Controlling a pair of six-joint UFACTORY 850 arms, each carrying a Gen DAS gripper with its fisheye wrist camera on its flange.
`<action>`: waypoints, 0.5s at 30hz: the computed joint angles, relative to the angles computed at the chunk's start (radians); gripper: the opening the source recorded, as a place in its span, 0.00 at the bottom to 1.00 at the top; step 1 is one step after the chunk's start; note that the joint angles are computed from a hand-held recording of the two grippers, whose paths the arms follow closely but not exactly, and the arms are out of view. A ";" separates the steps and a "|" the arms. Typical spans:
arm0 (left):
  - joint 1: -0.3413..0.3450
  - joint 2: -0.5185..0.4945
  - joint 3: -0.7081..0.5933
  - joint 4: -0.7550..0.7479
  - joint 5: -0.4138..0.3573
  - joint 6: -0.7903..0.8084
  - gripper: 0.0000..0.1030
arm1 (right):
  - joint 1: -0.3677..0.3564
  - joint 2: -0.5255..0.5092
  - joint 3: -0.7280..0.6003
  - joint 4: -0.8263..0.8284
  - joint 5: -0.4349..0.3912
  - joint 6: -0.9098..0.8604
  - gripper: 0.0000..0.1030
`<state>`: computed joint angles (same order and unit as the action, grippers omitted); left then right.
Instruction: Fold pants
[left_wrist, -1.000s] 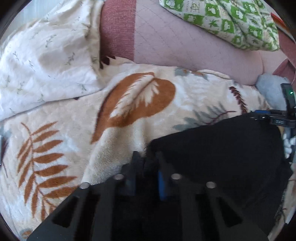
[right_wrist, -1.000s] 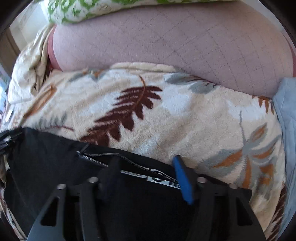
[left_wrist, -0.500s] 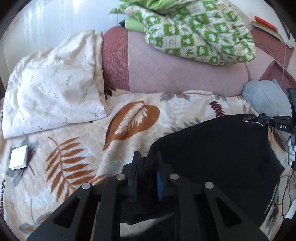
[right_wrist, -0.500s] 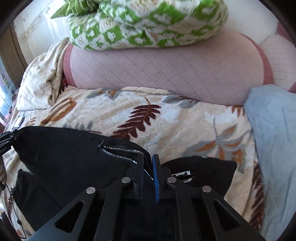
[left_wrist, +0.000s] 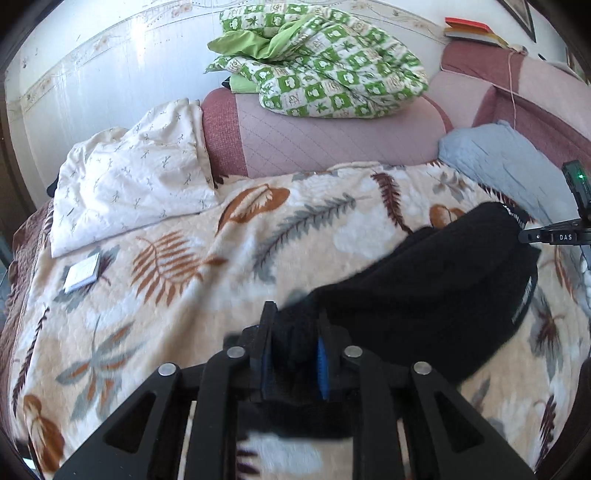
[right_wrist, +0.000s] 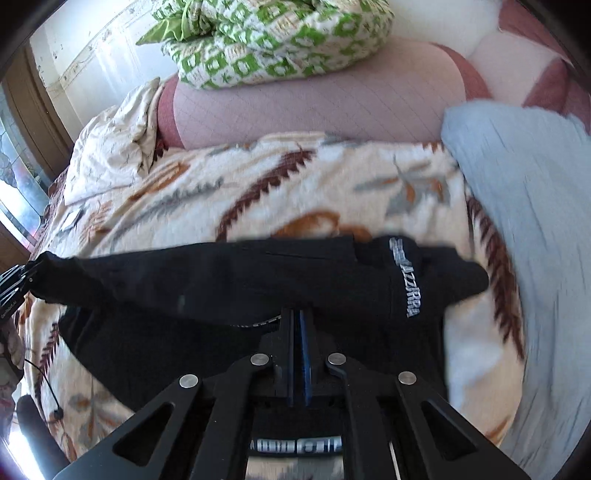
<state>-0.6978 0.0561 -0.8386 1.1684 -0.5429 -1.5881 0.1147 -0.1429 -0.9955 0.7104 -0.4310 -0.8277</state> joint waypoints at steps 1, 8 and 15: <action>-0.021 0.009 0.016 -0.006 -0.020 -0.003 0.21 | -0.010 0.012 0.028 0.008 0.003 -0.009 0.04; -0.134 0.105 0.122 -0.057 -0.109 -0.081 0.31 | -0.088 0.095 0.194 0.054 0.010 -0.041 0.05; -0.137 0.197 0.178 -0.047 -0.137 -0.262 0.31 | -0.174 0.117 0.191 0.452 -0.126 -0.252 0.70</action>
<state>-0.8345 0.2536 -0.6603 1.1216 -0.6797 -1.8505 -0.0590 -0.0254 -0.8040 1.1623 -0.5566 -1.0797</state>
